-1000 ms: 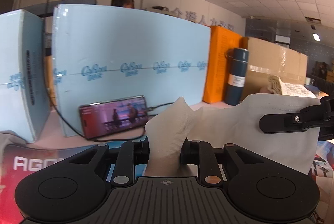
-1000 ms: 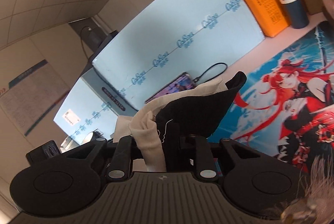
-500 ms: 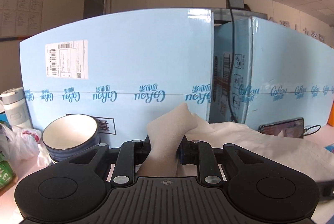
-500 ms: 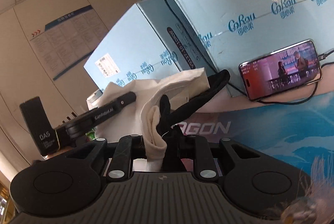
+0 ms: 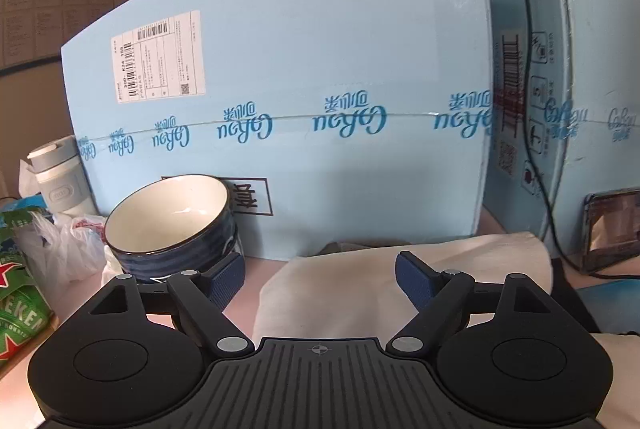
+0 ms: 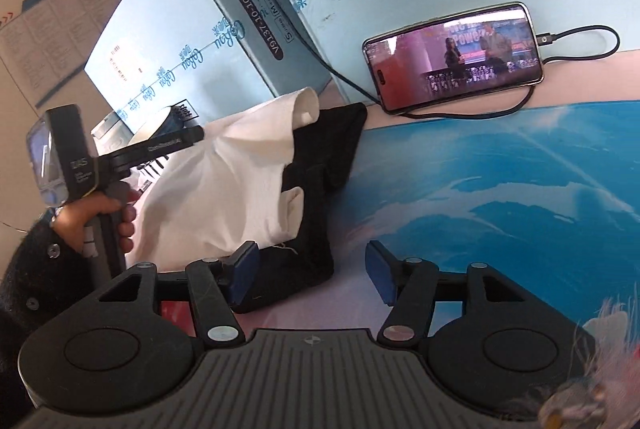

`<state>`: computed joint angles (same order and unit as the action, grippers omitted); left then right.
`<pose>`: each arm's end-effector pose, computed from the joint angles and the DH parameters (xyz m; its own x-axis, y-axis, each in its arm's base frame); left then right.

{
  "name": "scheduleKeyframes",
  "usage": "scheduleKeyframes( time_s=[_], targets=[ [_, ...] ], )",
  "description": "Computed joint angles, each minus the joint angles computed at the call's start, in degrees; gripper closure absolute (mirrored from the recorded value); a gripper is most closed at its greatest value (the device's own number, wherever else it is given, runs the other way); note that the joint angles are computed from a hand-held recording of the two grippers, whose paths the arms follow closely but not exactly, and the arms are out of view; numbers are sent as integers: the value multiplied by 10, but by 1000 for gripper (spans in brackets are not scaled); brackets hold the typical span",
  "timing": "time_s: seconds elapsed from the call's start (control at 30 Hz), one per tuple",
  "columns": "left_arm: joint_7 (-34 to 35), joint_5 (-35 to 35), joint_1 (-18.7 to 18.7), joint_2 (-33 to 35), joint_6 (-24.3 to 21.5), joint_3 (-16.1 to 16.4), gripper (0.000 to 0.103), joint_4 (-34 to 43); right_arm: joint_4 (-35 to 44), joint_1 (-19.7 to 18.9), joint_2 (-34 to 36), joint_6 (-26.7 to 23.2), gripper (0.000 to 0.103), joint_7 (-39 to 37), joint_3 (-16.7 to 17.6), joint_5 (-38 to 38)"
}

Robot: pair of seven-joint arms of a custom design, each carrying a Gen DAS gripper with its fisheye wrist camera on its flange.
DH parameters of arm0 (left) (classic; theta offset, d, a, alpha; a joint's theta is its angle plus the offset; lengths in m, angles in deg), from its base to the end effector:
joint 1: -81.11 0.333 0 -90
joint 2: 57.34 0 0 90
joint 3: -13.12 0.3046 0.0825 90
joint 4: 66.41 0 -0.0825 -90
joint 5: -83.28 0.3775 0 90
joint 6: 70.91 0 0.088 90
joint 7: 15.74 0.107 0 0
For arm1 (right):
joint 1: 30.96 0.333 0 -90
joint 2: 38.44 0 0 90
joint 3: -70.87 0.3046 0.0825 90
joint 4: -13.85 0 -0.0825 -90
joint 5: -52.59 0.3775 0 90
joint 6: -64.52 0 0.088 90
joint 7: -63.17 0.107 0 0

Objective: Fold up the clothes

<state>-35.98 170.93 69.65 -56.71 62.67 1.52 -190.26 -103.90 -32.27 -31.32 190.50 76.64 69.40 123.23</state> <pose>0.5189 -0.2024 0.4126 0.4618 -0.8837 -0.0764 -0.4021 -0.1318 -0.9060 0.5808 0.0050 0.3907 0.5978 -0.6474 -0.4728 -0.7137 -0.1612 -0.6816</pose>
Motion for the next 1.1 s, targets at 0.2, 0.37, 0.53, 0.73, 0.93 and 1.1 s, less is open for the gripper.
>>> scheduleKeyframes(
  time_s=[0.2, 0.37, 0.53, 0.73, 0.93, 1.1],
  targets=[
    [40, -2, -23, -2, 95, -21, 9, -13, -6, -5, -2, 28, 37, -23, -2, 26],
    [83, -76, -38, 3, 67, -24, 9, -10, -27, -12, -22, 38, 21, -84, -9, 65],
    [-33, -31, -72, -1, -28, -50, 0, 12, -41, -24, -33, 33, 3, -191, -23, 138],
    [-241, 55, -136, 57, -137, -68, 0, 59, -41, -43, -21, 23, 0, -319, -37, 226],
    [-198, 14, -240, 154, -407, -53, 0, 154, -19, -68, 8, -47, 0, -373, -36, 250],
    [-189, -59, -292, 206, -571, -23, 0, 222, -4, -74, 28, -154, 0, -439, -21, 229]
  ],
)
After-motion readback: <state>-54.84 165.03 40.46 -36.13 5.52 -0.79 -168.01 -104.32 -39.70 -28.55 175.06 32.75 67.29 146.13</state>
